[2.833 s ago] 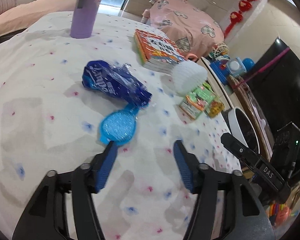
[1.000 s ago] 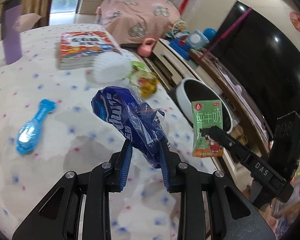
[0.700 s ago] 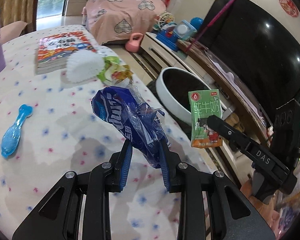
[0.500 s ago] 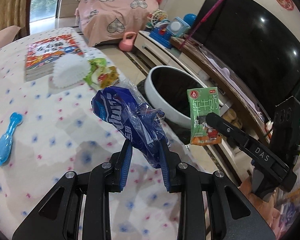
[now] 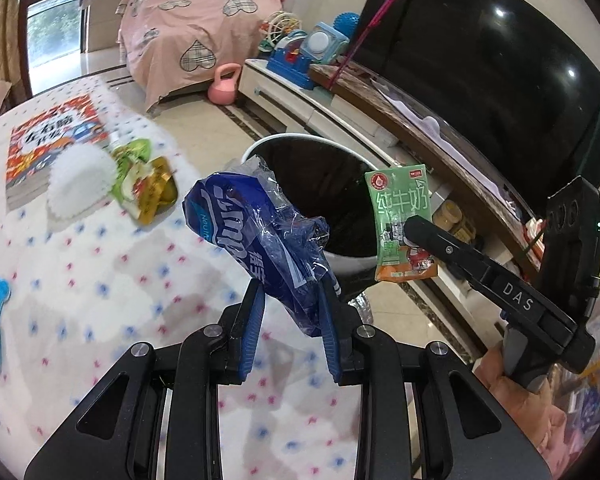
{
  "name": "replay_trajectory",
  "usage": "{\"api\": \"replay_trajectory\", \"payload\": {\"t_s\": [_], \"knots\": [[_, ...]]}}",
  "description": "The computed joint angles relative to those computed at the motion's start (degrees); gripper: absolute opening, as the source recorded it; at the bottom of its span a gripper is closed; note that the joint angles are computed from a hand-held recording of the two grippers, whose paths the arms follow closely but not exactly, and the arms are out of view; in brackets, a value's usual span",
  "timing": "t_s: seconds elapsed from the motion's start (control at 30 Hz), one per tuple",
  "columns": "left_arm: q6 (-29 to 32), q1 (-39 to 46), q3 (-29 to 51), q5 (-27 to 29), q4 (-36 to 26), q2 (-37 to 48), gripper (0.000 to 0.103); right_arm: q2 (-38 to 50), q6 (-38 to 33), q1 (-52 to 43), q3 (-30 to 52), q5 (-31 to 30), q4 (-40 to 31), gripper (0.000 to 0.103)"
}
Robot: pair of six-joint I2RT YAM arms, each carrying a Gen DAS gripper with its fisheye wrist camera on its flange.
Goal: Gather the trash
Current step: 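Carry carton and blue bag over the bin and open both tools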
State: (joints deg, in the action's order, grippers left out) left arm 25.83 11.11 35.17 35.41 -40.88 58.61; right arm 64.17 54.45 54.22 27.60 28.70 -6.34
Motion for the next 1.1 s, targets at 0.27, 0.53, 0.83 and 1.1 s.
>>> {"api": "replay_trajectory", "payload": {"t_s": [0.27,0.53,0.83,1.1], "knots": [[-7.1,-8.9,2.0,-4.5,6.1,2.4,0.026,-1.7,-3.3,-4.9,-0.1,-1.9,-0.7,0.032],[-11.5,-15.2,4.0,-8.8,11.0,8.0,0.026,-1.3,-7.1,-10.5,-0.1,-4.9,0.1,0.032],[-13.2,-18.8,5.2,-11.2,13.8,12.5,0.026,1.6,-11.2,-15.6,1.4,-7.6,0.9,0.032],[-14.5,-20.5,5.6,-12.2,14.5,14.6,0.027,3.7,-12.5,-17.8,1.8,-9.3,1.4,0.032]]}}
